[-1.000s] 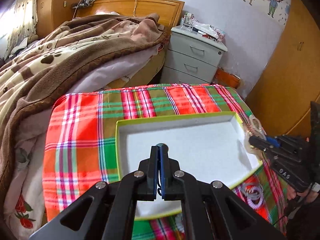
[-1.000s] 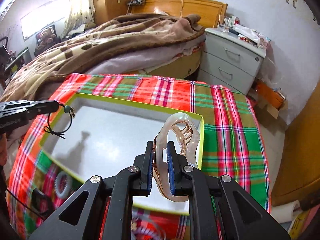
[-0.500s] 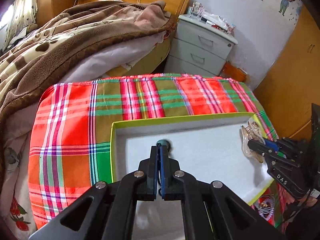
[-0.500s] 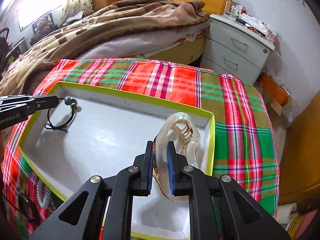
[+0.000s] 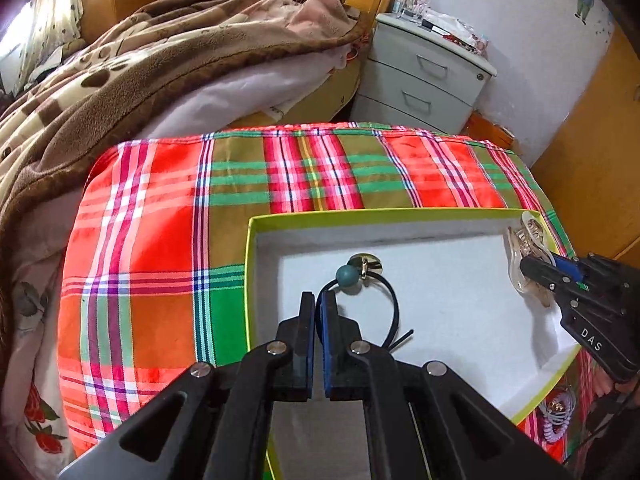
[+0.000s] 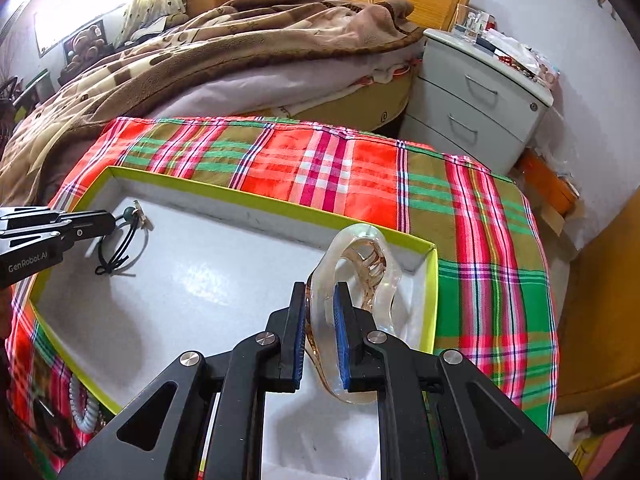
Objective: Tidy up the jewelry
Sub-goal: 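Carry the hair tie into the yellow box with the left tool while the right tool carries the clip, then open the left tool over the box while the right tool releases the claw clip inside, then close the left tool on the black watch band while the right tool moves toward the blue coil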
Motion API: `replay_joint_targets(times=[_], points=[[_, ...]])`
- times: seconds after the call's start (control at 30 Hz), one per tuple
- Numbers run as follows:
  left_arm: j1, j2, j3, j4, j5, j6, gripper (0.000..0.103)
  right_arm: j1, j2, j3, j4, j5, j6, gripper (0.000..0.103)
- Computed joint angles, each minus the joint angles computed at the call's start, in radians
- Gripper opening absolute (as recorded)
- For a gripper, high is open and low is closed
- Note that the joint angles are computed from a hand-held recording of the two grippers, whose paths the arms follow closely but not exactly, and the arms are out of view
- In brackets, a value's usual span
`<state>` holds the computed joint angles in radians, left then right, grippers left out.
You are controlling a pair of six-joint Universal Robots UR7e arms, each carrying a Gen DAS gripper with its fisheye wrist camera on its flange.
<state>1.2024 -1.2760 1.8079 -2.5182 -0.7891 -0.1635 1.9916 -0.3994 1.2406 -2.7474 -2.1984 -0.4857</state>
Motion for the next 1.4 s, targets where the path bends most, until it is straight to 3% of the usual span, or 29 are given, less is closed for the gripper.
replay_joint_targets(times=[0.1, 0.23, 0.37, 0.5, 0.77, 1.4], points=[[0.001, -0.001, 0.0, 0.002, 0.002, 0.001, 0.004, 0.001, 0.0, -0.003, -0.001, 0.003, -0.001, 0.013], [-0.001, 0.0, 0.0, 0.0, -0.004, 0.009, 0.013, 0.0, -0.003, -0.001, 0.002, 0.013, 0.006, 0.014], [-0.008, -0.001, 0.004, -0.002, 0.009, 0.008, 0.023, -0.002, -0.01, 0.005, -0.003, 0.027, 0.009, 0.019], [-0.012, -0.008, 0.007, -0.001, 0.011, -0.005, 0.026, -0.001, -0.013, 0.01, -0.013, 0.034, 0.013, 0.027], [-0.041, -0.045, 0.054, -0.016, 0.03, -0.02, 0.036, 0.003, -0.039, 0.05, -0.06, 0.058, 0.029, 0.028], [-0.18, -0.305, 0.327, -0.039, 0.078, -0.128, 0.042, 0.035, -0.223, 0.384, -0.316, 0.209, 0.083, 0.029]])
